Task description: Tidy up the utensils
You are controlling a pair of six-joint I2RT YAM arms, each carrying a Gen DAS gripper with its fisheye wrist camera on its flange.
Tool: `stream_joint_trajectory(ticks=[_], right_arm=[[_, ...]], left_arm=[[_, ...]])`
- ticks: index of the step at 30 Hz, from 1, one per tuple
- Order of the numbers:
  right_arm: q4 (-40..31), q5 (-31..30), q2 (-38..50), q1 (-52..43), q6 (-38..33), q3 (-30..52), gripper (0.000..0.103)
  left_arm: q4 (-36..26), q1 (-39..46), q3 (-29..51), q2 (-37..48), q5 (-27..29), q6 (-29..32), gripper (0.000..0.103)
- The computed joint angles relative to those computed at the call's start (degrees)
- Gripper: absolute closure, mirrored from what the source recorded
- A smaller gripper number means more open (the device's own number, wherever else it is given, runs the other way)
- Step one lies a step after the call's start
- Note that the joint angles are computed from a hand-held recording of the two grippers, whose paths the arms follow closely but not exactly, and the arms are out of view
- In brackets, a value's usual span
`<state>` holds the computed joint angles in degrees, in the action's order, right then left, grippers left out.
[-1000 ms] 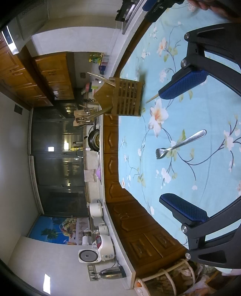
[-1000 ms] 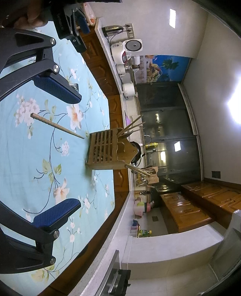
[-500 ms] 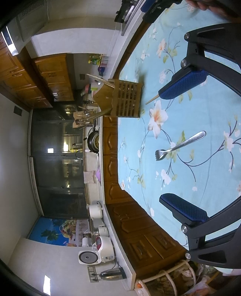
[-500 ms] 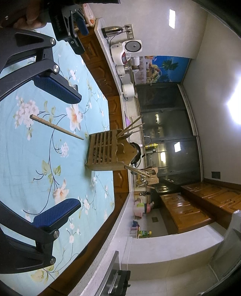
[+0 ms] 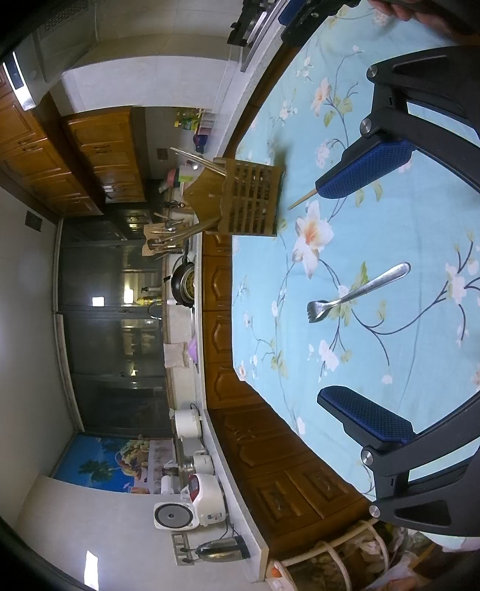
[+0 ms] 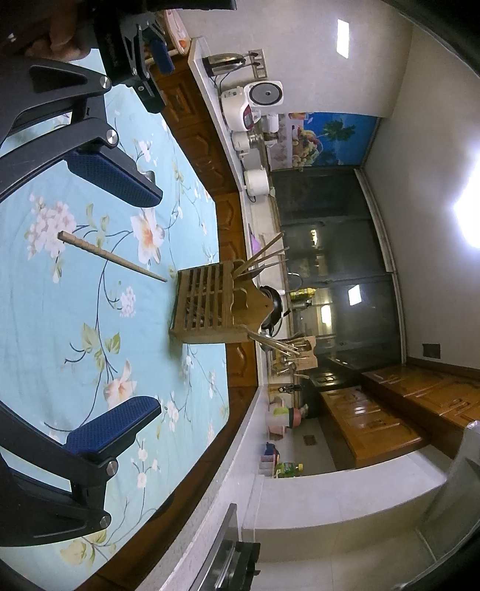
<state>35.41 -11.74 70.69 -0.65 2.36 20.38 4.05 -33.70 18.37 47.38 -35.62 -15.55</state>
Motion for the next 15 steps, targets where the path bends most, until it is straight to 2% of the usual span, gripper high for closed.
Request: stream_joint_trajectory(ticks=[15], right_arm=[[-1.2,0.9,-0.3,0.9,0.5,0.4,0.0]], left_arm=[[0.7,-0.2,1.8,3.4,0.9,-1.1,0.001]])
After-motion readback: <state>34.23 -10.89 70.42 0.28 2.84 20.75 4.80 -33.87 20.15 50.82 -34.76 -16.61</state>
